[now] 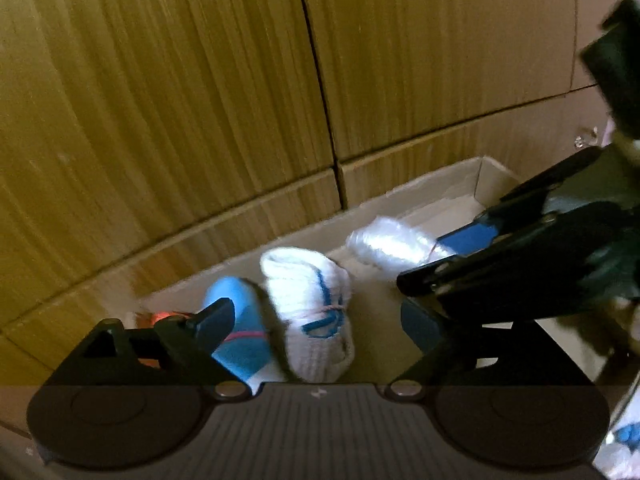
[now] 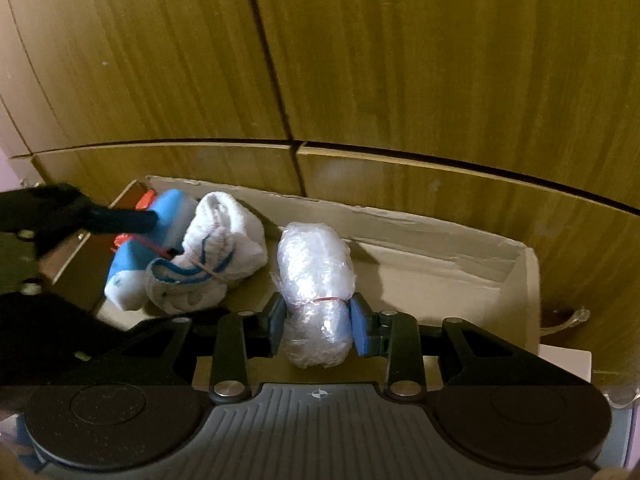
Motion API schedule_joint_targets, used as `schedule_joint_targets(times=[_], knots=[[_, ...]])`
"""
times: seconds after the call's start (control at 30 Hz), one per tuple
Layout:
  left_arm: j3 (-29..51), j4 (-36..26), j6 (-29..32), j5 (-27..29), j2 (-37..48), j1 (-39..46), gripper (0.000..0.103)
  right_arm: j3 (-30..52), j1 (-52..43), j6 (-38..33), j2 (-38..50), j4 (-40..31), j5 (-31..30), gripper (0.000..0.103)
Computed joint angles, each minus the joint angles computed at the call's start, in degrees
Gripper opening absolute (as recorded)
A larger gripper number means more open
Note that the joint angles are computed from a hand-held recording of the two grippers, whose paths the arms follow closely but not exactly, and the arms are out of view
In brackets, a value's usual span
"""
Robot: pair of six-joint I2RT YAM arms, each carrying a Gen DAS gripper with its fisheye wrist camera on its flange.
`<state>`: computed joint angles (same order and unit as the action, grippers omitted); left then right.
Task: Organize objects
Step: 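Place both bundles into the box beside the earlier ones and open both tools, then grasp the grey sock bundle with the right tool while the left grasps the white lacy bundle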
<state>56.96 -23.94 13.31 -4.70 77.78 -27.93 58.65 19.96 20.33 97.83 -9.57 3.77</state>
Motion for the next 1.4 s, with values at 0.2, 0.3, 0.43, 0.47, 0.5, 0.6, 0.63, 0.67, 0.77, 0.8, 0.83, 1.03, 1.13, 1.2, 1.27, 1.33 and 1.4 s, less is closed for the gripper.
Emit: schedule_joint_targets(times=[0.2, 0.3, 0.43, 0.47, 0.5, 0.6, 0.63, 0.67, 0.77, 0.8, 0.83, 1.03, 1.13, 1.2, 1.27, 1.33, 1.4], knots=[[-1.53, -2.40, 2.23, 1.56, -5.87, 3.93, 0.093, 4.04, 1.23, 0.29, 3.06, -1.76, 0.41, 0.046], [-1.32, -3.41, 2.00, 4.30, -7.01, 8.39, 0.094, 4.56, 2.22, 1.06, 2.35, -2.61, 1.43, 0.058], [-2.72, -5.74, 0.46, 5.88, -11.10, 11.86, 0.094, 5.71, 4.05, 0.89, 0.83, -4.71, 4.07, 0.064], [-3.05, -7.77, 0.87, 6.95, -13.55, 13.63, 0.094, 5.38, 4.36, 1.13, -0.12, -5.16, 4.35, 0.064], [-3.01, -11.14, 2.05, 8.69, -17.17, 16.57, 0.095, 4.70, 4.63, 1.32, -1.70, -5.86, 4.63, 0.065], [-5.00, -14.92, 2.88, 13.10, -24.08, 22.77, 0.099, 2.80, 8.30, 3.42, -6.34, -6.90, 8.15, 0.065], [-5.72, -16.18, 3.14, 14.86, -26.10, 25.05, 0.099, 1.88, 9.26, 3.96, -8.30, -7.32, 8.87, 0.066], [-6.39, -17.83, 3.54, 16.46, -28.34, 27.47, 0.099, 0.68, 10.89, 4.72, -10.78, -7.78, 10.19, 0.066], [-8.08, -23.18, 6.58, 23.26, -34.74, 36.14, 0.100, -1.95, 17.06, 7.89, -17.20, -10.46, 15.16, 0.068], [-8.46, -24.89, 7.59, 24.95, -36.42, 38.76, 0.100, -2.60, 19.19, 9.12, -18.69, -11.07, 16.53, 0.069], [-8.82, -27.19, 9.01, 27.38, -38.52, 42.38, 0.100, -3.33, 22.17, 10.98, -20.42, -11.91, 18.54, 0.069], [-10.96, -38.66, 22.88, 40.66, -44.39, 61.79, 0.102, -7.12, 41.83, 24.62, -26.97, -17.85, 32.70, 0.080], [-12.37, -45.12, 32.34, 45.37, -46.02, 71.45, 0.102, -7.21, 52.33, 34.35, -24.99, -21.72, 39.13, 0.080], [-12.93, -51.01, 40.78, 48.21, -45.82, 78.80, 0.102, -6.79, 58.04, 40.41, -22.18, -23.35, 41.90, 0.081], [-14.23, -53.16, 44.90, 49.33, -45.79, 82.26, 0.102, -5.74, 62.16, 45.90, -18.46, -25.07, 43.31, 0.081], [-14.65, -57.37, 51.33, 50.80, -45.15, 87.38, 0.102, -5.06, 64.68, 49.68, -15.29, -25.27, 43.39, 0.081], [-15.40, -59.76, 55.74, 51.83, -45.34, 90.87, 0.102, -4.02, 66.68, 52.98, -12.23, -25.97, 43.92, 0.081]])
